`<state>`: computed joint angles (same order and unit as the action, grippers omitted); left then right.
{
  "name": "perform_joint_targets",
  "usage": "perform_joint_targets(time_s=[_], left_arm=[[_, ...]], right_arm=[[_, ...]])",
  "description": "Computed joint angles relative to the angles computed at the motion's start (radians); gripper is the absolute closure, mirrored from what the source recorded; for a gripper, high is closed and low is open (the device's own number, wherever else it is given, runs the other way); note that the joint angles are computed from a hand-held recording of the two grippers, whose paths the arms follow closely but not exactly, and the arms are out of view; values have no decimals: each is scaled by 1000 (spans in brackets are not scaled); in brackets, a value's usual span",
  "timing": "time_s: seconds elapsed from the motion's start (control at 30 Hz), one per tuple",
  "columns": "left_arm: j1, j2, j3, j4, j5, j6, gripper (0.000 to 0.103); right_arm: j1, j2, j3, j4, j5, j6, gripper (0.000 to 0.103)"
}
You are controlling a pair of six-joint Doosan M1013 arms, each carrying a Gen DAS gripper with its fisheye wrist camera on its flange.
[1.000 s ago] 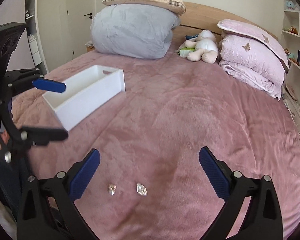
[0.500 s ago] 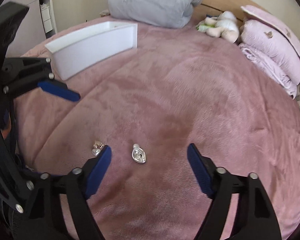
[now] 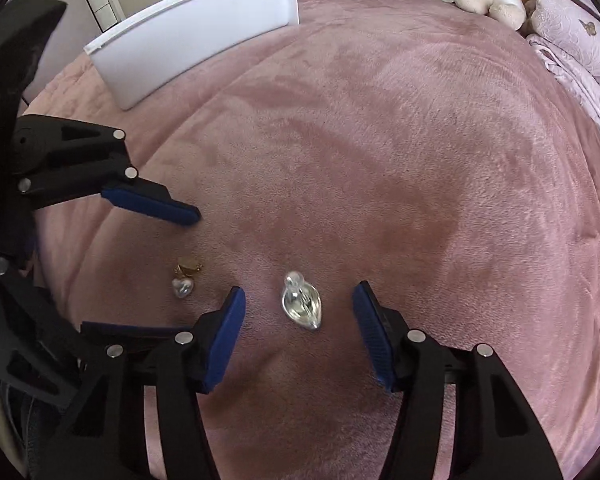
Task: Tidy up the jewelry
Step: 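Grasp the gold-and-silver heart earring with the left tool while the right tool grasps the silver teardrop earring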
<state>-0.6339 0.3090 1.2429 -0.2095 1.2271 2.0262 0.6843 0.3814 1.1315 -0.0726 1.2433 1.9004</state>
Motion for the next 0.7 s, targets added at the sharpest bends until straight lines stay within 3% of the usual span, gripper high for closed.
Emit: perform_joint_targets(time_s=[0.07,0.17,0.27,0.33,0.7], left_arm=[[-4,-3,8,17,-10,9,41],[-4,-5,7,17,-15,17,50],[0,-8,6,19,-18,21,62],[5,-6,2,12,-17,18,76],[9,-14,-5,20,-32,2,78]], right_arm=[[2,2,-1,-6,2,11,47],[-14,-7,10,52,-18,42,62],[-22,-18,26,62,-39,93,73],[-24,-20,28,68,-40,99,81],[2,-20,14,-5,-36,136,83]])
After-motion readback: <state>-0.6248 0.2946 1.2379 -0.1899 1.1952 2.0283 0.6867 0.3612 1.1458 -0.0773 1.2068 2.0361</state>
